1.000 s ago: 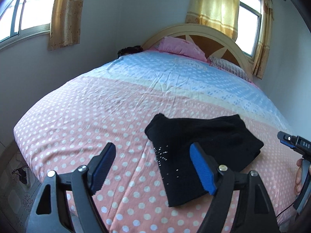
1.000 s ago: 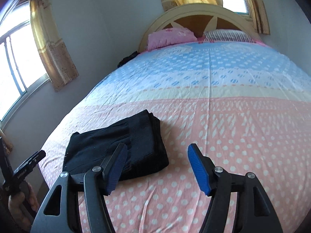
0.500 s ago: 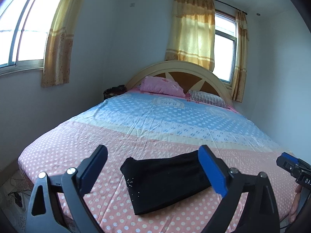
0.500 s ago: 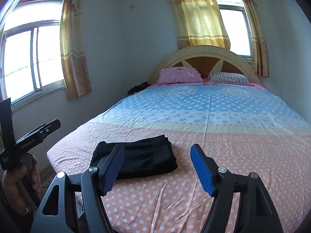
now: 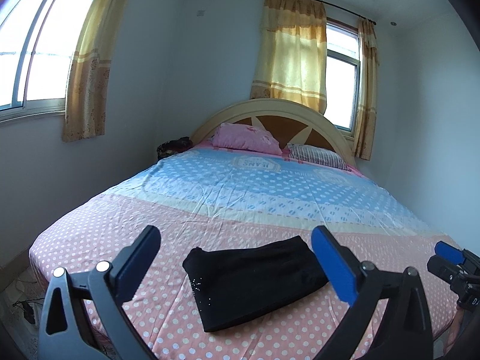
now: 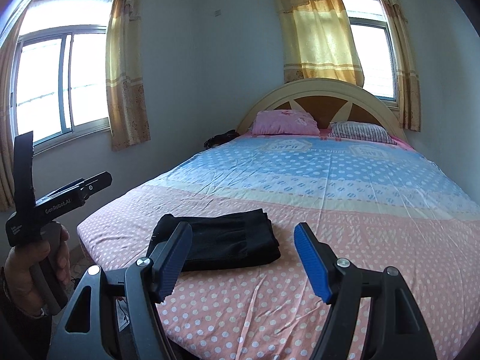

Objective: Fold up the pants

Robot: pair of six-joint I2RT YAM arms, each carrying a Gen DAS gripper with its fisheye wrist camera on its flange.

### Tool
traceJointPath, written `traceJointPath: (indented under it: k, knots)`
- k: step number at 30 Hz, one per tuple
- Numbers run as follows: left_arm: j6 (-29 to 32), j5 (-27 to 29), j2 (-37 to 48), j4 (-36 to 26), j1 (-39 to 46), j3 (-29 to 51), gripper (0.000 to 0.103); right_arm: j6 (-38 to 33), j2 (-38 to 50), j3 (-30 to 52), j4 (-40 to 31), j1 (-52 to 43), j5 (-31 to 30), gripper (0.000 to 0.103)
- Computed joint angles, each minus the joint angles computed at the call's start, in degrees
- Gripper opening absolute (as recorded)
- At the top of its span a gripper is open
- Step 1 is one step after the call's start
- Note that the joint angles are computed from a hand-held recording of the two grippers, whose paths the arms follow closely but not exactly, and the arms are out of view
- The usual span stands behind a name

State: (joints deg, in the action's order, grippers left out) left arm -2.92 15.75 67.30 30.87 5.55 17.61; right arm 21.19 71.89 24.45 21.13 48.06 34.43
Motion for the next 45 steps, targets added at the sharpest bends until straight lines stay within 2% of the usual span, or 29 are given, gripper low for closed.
traceJointPath:
  k: [25,30,38,45]
  knots:
    - [1.2,-2.2,-0.3,-1.1,-2.3,-0.3,0.103,0.8,-0.4,-1.7,1.0,-1.6,-1.3,0.072]
    - [1.7,-1.6,-0.8,-3.3,-2.0,0.9,0.103,0.6,-0.4,-1.7,0.9,-1.5,-1.0,0.072]
    - [1.4,-2.9,-3.9,-1.7,-2.8,-0.8,0.103,0.0,-1.7,-2.1,0.6,-0.4,0.6,0.072]
    - [1.5,-4.6,-2.3,-1.5,-3.0,-0.2,0.103,-0.4,-0.8,-1.5,0.4,0.2,1.3,0.072]
